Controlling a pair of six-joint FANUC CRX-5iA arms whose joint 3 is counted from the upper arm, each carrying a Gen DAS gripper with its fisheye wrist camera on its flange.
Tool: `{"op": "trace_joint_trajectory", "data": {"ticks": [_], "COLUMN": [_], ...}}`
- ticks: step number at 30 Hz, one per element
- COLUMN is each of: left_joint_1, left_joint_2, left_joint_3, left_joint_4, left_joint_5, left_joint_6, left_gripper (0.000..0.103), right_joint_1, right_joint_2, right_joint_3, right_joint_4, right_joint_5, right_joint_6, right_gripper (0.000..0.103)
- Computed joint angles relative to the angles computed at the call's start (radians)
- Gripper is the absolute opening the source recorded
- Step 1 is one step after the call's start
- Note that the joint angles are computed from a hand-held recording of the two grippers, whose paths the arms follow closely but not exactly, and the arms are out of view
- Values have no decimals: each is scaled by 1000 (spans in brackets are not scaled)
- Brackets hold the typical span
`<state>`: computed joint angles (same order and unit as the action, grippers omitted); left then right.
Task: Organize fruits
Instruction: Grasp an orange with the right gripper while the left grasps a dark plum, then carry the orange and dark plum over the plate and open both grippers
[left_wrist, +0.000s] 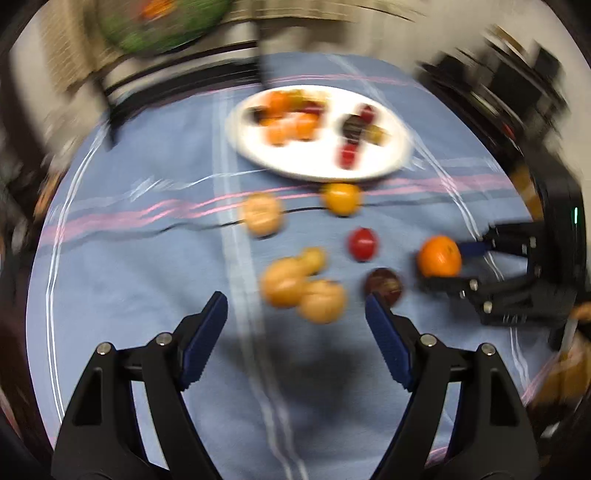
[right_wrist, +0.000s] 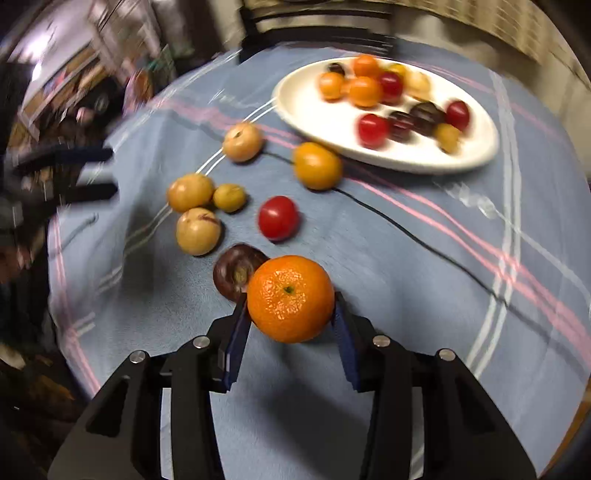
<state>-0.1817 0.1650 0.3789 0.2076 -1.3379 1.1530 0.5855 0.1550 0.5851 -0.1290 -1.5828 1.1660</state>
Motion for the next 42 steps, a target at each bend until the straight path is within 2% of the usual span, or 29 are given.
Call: {"op": "trace_joint_trajectory", "data": {"ticks": [2, 5, 13, 15, 19, 27, 31, 35, 37, 42], "left_joint_1": [-45, -103, -152, -148, -132, -68, -43, -19, -18, -30], "left_joint_2": [11, 46, 148, 171, 171, 102, 136, 187, 211, 307], "left_joint_3": [-4, 13, 81, 99, 99, 98, 192, 335, 405, 625], "left_joint_4": [-4, -39, -71, -64, -43, 41, 63, 58, 39, 9], "left_joint_5": [11, 8, -45, -86, -109, -44, -53, -61, -61, -102], "left_joint_6": [-72, -107, -64, -59, -58, -44, 2, 24, 43, 68], "left_gripper": [79, 79, 76, 44, 43, 43, 43, 43, 43, 43], "right_joint_1": [-4, 2, -3, 0, 7, 45, 52, 47, 29, -28], "right_joint_2": [-29, -69, -136, -145, -141, -117, -79, -15, 23, 172], "right_joint_3": [-31, -81, -155, -164, -155, -97, -22, 113, 191, 483], "right_joint_4": [3, 22, 15, 24, 33, 89, 115, 153, 142, 123], "right_joint_5": [9, 20, 51, 55, 63, 68, 58, 43, 40, 5], "right_joint_6": [-36, -79, -159, -172, -174, -191, -175, -123, -103, -74], "right_gripper": [44, 44, 44, 44, 44, 44, 44, 44, 44, 44]}}
